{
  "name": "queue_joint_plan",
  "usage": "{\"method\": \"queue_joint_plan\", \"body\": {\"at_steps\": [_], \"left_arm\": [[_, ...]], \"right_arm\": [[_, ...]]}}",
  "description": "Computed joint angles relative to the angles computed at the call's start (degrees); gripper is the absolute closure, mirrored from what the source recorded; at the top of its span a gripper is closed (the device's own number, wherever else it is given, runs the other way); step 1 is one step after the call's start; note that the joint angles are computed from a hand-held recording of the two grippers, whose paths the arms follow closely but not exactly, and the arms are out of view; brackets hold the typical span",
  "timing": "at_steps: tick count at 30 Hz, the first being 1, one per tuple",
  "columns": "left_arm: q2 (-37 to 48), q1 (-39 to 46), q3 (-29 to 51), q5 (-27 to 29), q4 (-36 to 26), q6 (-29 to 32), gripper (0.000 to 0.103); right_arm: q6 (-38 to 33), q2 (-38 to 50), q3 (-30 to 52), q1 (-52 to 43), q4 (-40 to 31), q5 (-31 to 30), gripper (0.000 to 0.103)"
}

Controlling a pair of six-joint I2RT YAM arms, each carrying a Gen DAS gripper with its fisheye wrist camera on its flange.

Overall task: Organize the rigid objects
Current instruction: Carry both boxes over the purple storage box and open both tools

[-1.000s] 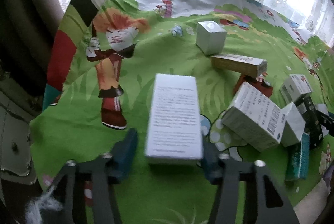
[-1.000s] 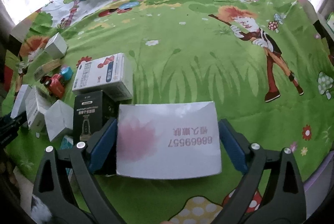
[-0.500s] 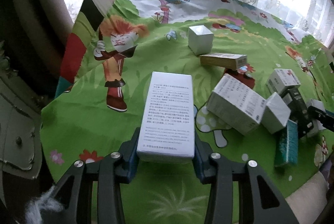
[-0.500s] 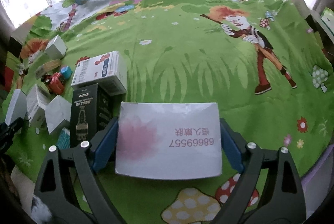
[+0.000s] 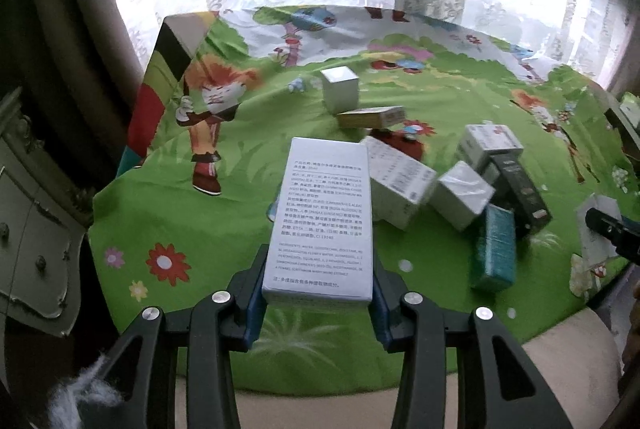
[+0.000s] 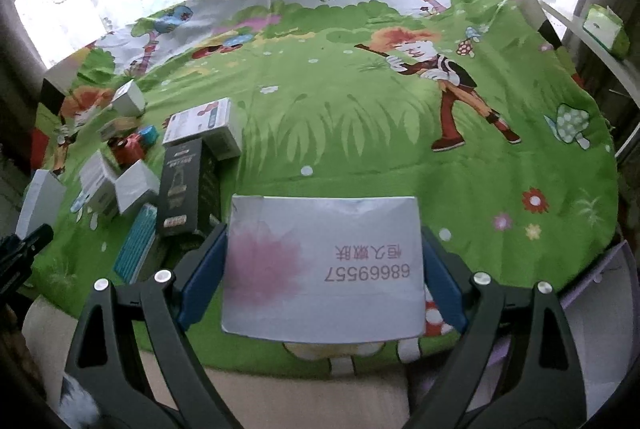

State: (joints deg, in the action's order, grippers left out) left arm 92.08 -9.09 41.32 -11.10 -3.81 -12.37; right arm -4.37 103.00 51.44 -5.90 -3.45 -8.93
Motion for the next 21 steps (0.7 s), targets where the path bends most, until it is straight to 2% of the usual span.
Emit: {"method": "queue_joint_plan", "body": {"at_steps": [9, 21], "left_arm": [[-4.18, -7.65, -1.81, -1.31, -1.62, -3.53, 0.059], [-4.9, -16.99, -0.92, -1.06, -3.19, -6.71, 0.059]], "right_arm": [[-2.91, -7.37, -6.68, -3.54, -0.21, -2.99, 0.012], [-7.51, -13.29, -12.46, -9.67, -1.75, -6.76, 0.012]]}}
